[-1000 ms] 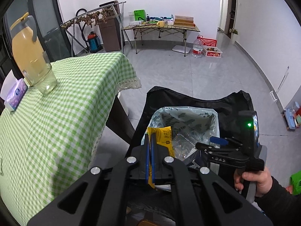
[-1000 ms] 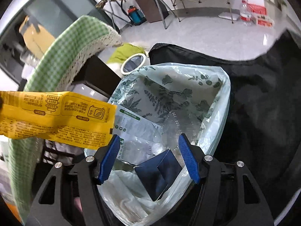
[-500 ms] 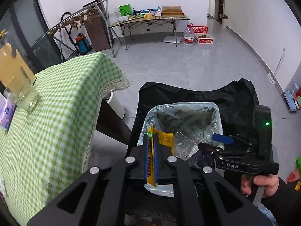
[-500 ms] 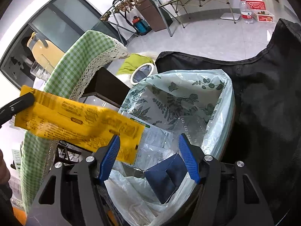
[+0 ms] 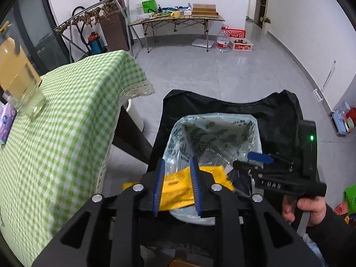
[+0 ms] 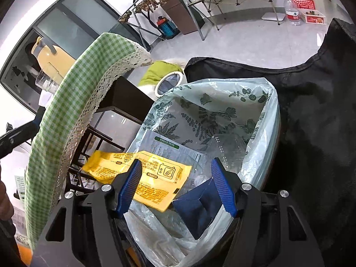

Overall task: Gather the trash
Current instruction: 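Open the right tool to drop the blue carton while the left tool releases the wrapper, then swing both open tools back over the table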

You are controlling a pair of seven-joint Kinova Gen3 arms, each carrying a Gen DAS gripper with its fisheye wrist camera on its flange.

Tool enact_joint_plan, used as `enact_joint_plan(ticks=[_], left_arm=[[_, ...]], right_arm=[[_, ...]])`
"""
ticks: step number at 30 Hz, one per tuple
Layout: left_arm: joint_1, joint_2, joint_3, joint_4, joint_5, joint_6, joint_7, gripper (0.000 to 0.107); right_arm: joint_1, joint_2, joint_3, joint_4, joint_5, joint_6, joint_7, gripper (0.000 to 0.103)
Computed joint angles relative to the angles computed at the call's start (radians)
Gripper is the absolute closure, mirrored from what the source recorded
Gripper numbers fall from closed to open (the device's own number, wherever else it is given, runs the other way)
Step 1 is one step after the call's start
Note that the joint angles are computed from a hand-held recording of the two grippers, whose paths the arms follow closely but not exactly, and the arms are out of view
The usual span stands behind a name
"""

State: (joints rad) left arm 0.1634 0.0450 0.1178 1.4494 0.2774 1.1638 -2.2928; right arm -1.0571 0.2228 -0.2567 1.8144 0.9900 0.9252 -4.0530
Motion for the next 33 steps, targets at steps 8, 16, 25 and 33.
enact_joint_plan(ticks=[8, 16, 25, 33], left_arm=[[-0.069, -0.026, -0.054, -0.016, 0.033, 0.044, -0.017, 0.070], [-0.155, -0.052, -0.104, -0.051, 0.130, 0.087, -0.045, 0.045], [-0.302, -0.123, -0.237, -0.069, 0.297, 0.126, -0.181, 0.029], [-0.483, -0.071, -0.351, -0.127, 0.390, 0.181, -0.161, 0.023]], right_arm=[[0.012, 0.026, 0.004, -0.073, -0.093, 0.038, 0.156, 0.040], [-0.044, 0.083, 0.027, -0.245, -0.164, 0.247, 0.380, 0.040], [-0.075, 0.082, 0.043, -0.373, -0.136, 0.350, 0.503, 0.040], [-0.118, 0.172, 0.092, -0.623, -0.129, 0.456, 0.732, 0.040]])
